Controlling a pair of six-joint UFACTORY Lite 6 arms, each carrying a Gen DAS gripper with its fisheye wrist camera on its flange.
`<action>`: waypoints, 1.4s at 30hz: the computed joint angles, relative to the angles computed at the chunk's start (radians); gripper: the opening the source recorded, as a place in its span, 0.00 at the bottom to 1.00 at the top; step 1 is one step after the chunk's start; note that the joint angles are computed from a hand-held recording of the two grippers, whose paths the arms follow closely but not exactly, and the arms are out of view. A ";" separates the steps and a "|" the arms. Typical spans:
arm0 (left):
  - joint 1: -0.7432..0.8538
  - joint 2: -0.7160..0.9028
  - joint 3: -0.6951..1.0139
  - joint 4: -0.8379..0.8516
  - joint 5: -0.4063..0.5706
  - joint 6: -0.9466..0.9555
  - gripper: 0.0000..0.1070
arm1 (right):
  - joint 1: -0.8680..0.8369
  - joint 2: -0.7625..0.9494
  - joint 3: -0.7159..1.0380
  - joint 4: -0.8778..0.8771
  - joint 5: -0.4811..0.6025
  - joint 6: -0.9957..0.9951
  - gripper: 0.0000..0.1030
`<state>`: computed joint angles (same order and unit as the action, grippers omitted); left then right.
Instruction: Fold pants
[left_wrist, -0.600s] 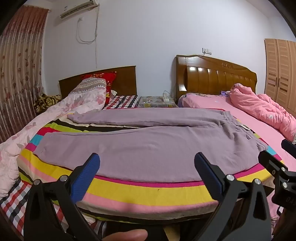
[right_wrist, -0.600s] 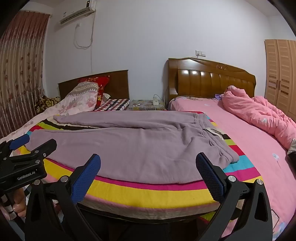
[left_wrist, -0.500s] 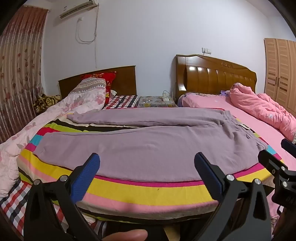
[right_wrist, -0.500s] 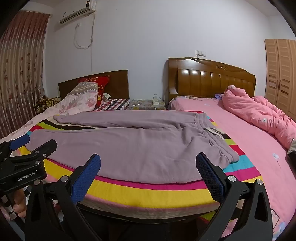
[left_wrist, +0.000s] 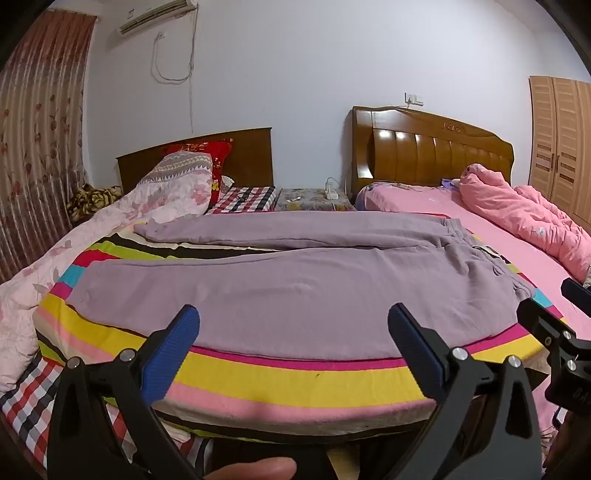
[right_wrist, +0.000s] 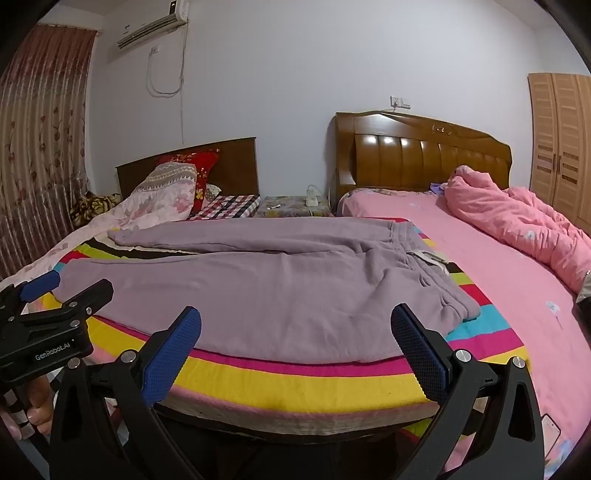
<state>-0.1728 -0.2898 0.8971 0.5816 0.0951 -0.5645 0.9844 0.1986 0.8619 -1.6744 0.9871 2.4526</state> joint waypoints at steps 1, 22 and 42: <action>-0.001 0.000 -0.001 0.007 0.001 -0.007 0.95 | -0.009 0.020 0.013 -0.012 -0.004 0.007 0.96; -0.013 0.007 -0.012 0.169 0.012 -0.175 0.95 | -0.026 -0.001 -0.008 -0.029 -0.033 0.028 0.96; 0.001 0.018 -0.011 0.050 0.019 -0.050 0.95 | -0.038 -0.002 -0.026 -0.044 -0.050 0.052 0.96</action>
